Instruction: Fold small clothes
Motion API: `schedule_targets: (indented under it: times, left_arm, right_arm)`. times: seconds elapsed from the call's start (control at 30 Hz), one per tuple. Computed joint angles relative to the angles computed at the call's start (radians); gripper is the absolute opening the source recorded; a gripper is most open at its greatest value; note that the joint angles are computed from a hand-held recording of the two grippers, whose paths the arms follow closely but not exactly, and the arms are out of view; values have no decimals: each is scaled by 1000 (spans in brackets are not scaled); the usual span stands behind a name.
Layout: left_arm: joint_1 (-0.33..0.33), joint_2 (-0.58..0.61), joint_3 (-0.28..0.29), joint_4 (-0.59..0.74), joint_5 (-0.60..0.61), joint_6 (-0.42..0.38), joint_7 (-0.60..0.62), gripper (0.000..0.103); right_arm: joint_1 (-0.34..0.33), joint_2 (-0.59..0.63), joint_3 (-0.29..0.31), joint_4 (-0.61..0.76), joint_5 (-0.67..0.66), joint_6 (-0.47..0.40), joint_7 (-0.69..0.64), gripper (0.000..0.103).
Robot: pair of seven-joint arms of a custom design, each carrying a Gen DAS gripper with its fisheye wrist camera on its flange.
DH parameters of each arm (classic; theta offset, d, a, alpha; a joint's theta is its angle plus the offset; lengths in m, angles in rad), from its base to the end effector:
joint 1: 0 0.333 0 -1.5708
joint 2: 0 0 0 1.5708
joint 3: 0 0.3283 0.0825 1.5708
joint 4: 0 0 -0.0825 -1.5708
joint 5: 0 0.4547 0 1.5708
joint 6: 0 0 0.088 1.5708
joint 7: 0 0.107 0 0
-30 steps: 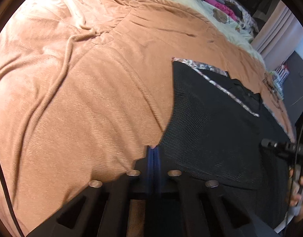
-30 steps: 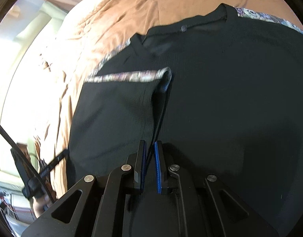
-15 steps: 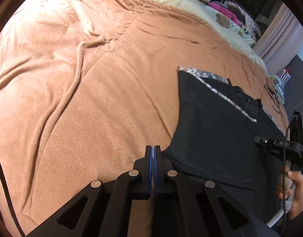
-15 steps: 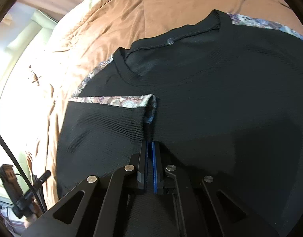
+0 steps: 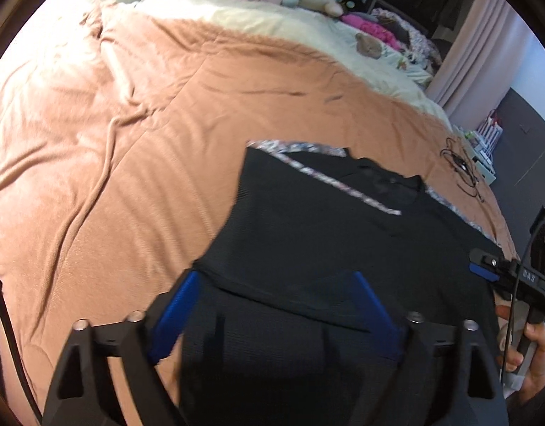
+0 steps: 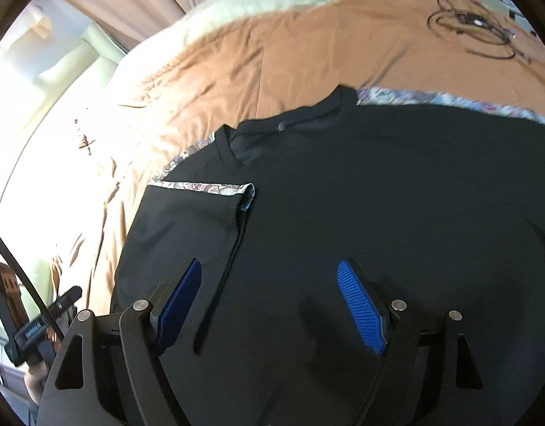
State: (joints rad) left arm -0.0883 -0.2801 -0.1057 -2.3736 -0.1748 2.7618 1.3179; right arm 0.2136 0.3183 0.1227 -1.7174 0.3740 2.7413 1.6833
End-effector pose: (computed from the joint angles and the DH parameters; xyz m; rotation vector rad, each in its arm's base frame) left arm 0.5495 -0.1027 0.4851 -2.1076 1.7358 -0.8662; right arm 0.7247 0.2279 0.4631 -1.6159 1.7663 -0.1497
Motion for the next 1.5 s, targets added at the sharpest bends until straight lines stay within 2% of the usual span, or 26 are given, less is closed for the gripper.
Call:
schedule_targets:
  times: [0.07,0.17,0.37,0.43,0.53,0.63,0.73,0.97,1.03,1.13,1.17,1.2,1.33,1.4,1.5]
  left_arm:
    - [8,-5,-37,10,46,0,-54,93]
    - [-30,0,-40,23,22,14,-63,94]
    - [-57,28,-91,74,84,18,-129,94]
    - [-71,37,-103,86,111,30,-137,94]
    - [-93,70,-121,130,143,24,-158,94]
    - [-143,112,-110,181,81,4,-112,94]
    - [-156,159,-133,241,116,-19,-135,94]
    - [-198,257,-158,363,171,-69,-131,94]
    - [-213,290,-164,399,153,-69,-112,94]
    - [-231,339,-167,456,195,-89,-141,91]
    - [-238,359,-169,477,202,-90,-145,89]
    - [-243,377,-171,496,204,-92,-144,85]
    - [-268,454,-170,578,226,-112,-156,72]
    - [-277,487,-169,614,233,-122,-154,61]
    - [-296,557,-166,685,246,-138,-157,54]
  right_arm:
    - [-3,-51,-5,-57,-5,10,-8,80]
    - [-14,-143,-24,-166,-7,29,-22,82]
    - [-25,-287,-67,-323,8,63,-34,96]
    - [-26,-335,-82,-375,-24,76,-11,103]
    - [-31,-402,-109,-444,0,79,-23,103]
    - [-46,-459,-125,-503,-43,87,17,103]
    - [-59,-523,-139,-562,-72,86,45,103]
    - [-144,-642,-139,-674,-208,111,183,103]
    - [-144,-660,-156,-694,-215,116,187,103]
    - [-103,-670,-222,-712,-149,132,124,103]
    - [-110,-668,-220,-713,-147,135,126,103]
    - [-120,-667,-221,-718,-148,143,127,99]
    - [-88,-625,-288,-691,-56,129,34,77]
    - [-70,-584,-317,-658,19,120,-29,72]
    - [-62,-523,-346,-604,137,101,-146,64]
